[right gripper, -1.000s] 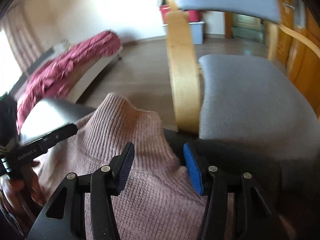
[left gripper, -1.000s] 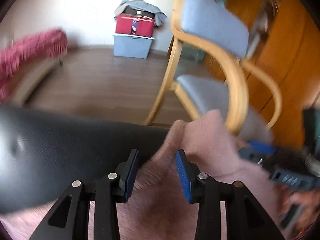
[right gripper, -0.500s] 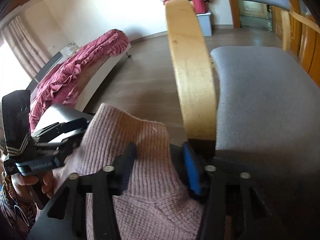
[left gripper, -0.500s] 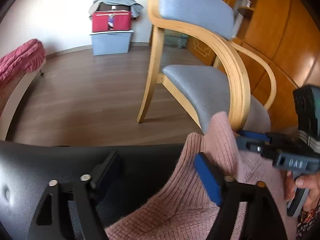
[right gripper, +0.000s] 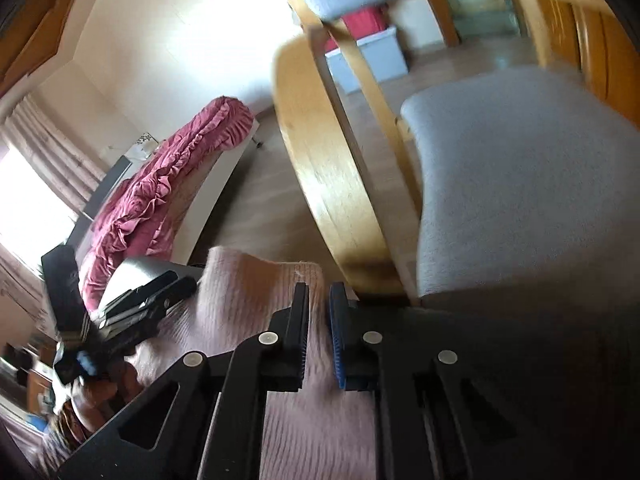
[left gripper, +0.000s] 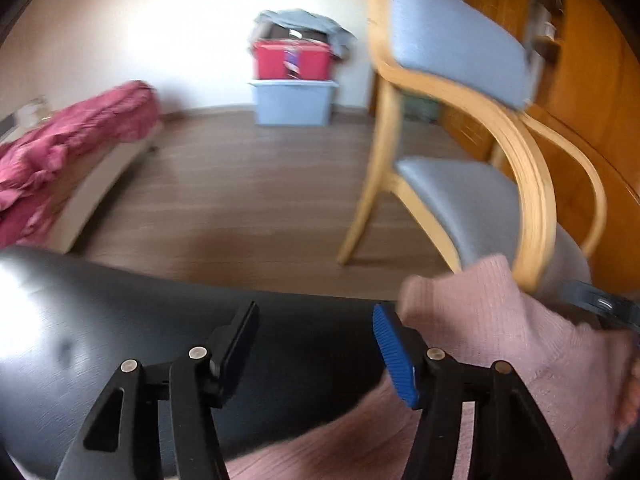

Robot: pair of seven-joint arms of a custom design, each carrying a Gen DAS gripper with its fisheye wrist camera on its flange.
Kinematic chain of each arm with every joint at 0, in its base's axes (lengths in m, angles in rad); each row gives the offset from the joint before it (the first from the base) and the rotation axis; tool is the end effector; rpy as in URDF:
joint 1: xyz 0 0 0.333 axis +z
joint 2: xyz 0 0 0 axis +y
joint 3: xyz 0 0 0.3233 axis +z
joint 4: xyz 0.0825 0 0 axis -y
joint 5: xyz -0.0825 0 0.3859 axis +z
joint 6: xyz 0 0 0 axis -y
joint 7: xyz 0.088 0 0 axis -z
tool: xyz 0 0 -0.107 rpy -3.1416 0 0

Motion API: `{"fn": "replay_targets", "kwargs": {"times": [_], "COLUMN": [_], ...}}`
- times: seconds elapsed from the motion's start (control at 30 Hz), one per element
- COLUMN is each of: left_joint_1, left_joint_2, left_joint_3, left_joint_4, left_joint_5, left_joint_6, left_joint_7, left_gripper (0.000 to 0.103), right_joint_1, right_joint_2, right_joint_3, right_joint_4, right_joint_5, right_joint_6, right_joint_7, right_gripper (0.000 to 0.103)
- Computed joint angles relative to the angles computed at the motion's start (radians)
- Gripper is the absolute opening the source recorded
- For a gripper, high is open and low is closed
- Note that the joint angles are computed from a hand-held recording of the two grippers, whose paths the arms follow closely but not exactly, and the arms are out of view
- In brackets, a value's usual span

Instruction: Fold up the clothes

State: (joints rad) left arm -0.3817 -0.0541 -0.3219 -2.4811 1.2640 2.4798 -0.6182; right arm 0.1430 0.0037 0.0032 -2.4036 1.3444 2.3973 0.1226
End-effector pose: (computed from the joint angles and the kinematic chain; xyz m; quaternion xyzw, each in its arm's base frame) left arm 0.3577 -0.3074 0.3176 -0.7832 0.4907 -0.2469 0.2912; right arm 0.4885 0.0796 0.3210 -0.7878 0.4509 0.0601 0.4153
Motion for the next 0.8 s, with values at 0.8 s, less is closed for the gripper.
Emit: {"fn": "replay_targets", "kwargs": {"times": [0.8], "left_joint_1": [-0.164], "left_joint_2": [-0.184], "left_joint_3": [-0.144], "left_joint_4": [-0.209], "left_joint_5": [-0.119], "left_joint_6": [-0.057], "left_joint_7": [-0.338], "left_gripper": [0.062], "right_joint_1": [-0.061], "right_joint_2": [-0.299], "right_joint_3": [-0.128], "right_joint_4": [-0.296], "right_joint_5": [-0.004], "right_joint_6": [0.174], "right_joint_7": [-0.175], "right_gripper": [0.011]}}
